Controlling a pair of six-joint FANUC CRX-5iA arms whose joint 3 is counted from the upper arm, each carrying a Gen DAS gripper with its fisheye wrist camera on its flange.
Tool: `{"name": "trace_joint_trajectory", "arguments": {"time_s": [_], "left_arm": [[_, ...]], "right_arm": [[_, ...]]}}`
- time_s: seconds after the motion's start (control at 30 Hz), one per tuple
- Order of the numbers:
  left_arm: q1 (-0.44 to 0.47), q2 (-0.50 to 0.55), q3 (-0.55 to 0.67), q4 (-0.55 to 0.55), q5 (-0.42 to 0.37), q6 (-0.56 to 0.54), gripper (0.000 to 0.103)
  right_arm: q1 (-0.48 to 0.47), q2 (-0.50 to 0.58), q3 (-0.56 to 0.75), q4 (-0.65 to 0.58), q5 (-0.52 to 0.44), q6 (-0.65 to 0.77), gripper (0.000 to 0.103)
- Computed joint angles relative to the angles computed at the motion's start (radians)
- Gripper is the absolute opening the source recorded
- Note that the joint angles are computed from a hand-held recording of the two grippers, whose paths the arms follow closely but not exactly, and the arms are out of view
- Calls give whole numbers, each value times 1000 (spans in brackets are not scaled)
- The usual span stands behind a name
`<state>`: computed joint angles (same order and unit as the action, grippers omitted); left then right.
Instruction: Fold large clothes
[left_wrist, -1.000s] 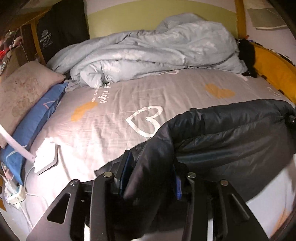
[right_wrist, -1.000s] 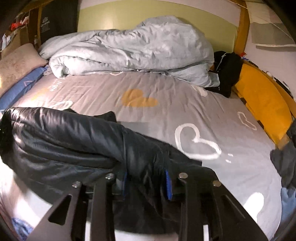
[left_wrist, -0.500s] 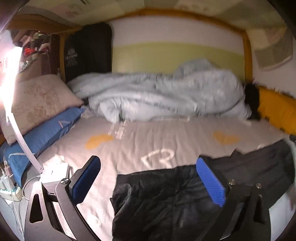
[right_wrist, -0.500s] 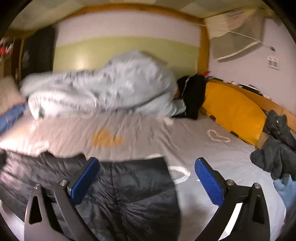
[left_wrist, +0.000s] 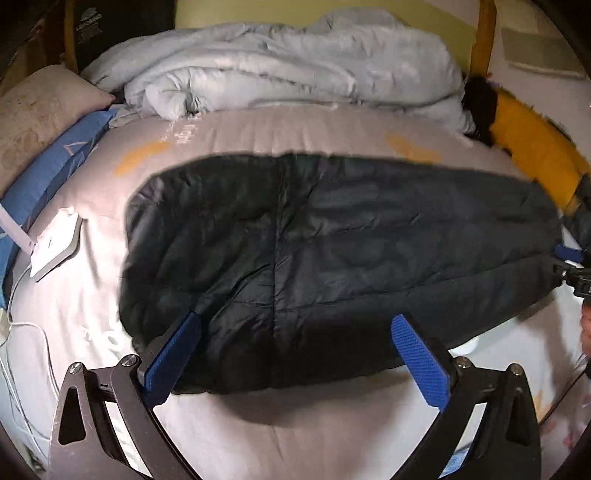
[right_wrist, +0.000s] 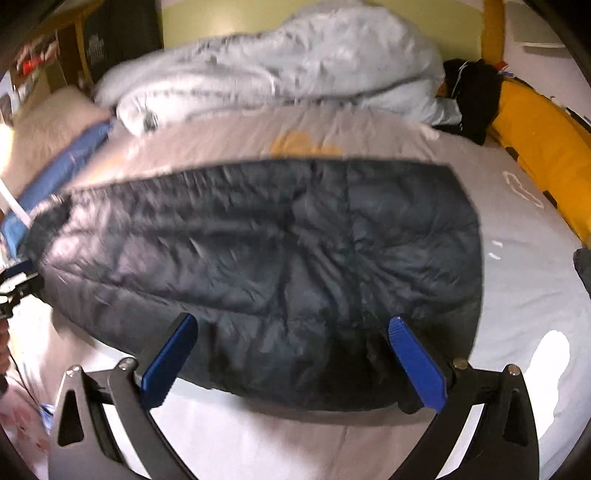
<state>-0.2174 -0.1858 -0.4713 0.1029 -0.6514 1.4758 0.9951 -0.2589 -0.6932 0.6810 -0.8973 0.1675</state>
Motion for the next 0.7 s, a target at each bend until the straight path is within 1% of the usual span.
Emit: {"name": "trace_joint_trajectory", "arguments": {"time_s": [0.07, 0.13, 0.2, 0.27, 0.33, 0.37, 0.43, 0.47, 0.5, 0.6, 0.63, 0.7], "left_arm": [[-11, 43, 34, -54, 1, 45, 103], [-8, 89, 50, -42, 23, 36, 103], [-5, 138, 75, -33, 50, 27, 103], [-1, 162, 86, -23, 90, 11, 103], [9, 158, 82, -42, 139, 33, 98], [23, 141, 65, -13, 160, 15, 97], [60, 88, -10, 137, 215, -112, 97], [74, 65, -32, 169, 231, -136, 97], [86, 34, -47, 160, 245, -117, 97], [122, -12, -61, 123, 249, -61, 98], [136, -17, -65, 131, 240, -60, 98], [170, 1, -75, 205, 210, -107, 98]], "right_arm": [[-19, 32, 4, -4, 5, 5, 103], [-54, 54, 5, -16, 43, 12, 103], [-80, 69, 9, -20, 61, 10, 103], [-91, 66, -6, 5, 74, -12, 103], [-95, 62, -17, 45, 58, -47, 103], [-93, 61, -22, 71, 50, -72, 103], [-74, 29, -58, 159, 9, -157, 103], [-71, 11, -73, 192, -5, -186, 103], [-71, -13, -89, 217, -19, -215, 103], [-96, -60, -102, 203, -26, -246, 103], [-110, -74, -107, 193, -22, -254, 103], [-128, -83, -108, 176, -18, -261, 103]]}}
